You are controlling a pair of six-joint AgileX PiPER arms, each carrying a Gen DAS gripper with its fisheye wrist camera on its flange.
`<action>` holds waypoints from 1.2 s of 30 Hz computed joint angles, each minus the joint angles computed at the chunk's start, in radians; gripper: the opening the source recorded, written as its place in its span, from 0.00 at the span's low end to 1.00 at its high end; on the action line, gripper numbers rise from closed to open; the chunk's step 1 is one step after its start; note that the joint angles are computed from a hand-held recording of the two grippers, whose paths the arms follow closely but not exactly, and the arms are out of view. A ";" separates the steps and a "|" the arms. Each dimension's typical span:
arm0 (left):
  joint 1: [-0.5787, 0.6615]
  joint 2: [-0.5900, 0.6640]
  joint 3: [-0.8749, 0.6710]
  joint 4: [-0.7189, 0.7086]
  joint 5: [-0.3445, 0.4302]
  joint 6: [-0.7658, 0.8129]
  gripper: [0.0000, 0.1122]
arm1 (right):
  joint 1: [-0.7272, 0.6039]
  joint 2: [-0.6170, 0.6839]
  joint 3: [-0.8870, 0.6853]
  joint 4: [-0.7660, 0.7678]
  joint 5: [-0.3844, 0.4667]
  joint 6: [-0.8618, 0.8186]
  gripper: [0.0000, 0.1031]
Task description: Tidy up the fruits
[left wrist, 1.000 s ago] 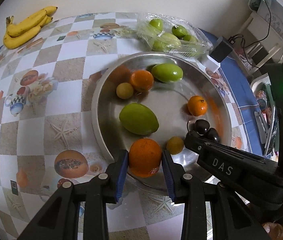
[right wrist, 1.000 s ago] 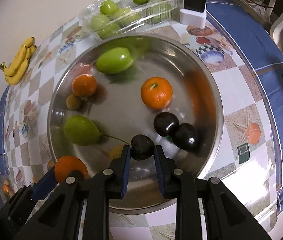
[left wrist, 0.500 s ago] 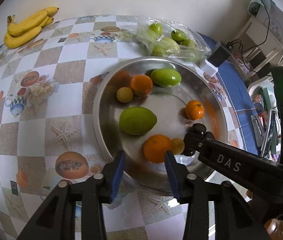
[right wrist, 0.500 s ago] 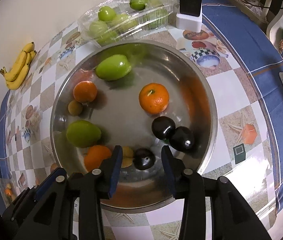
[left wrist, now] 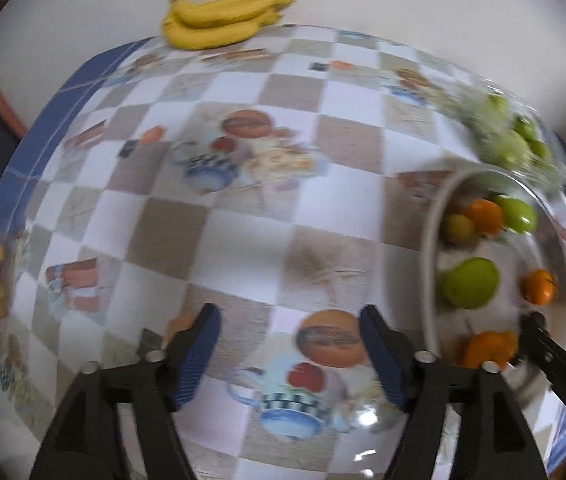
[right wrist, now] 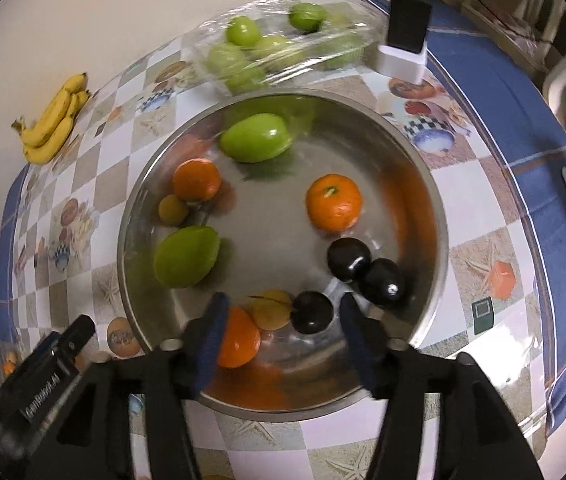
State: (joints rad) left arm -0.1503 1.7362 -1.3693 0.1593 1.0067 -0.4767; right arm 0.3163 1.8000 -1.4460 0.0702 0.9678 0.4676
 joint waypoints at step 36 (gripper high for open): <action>-0.081 -0.274 0.231 0.200 0.066 -0.102 0.90 | 0.216 -0.265 0.274 -0.253 -0.082 0.230 0.94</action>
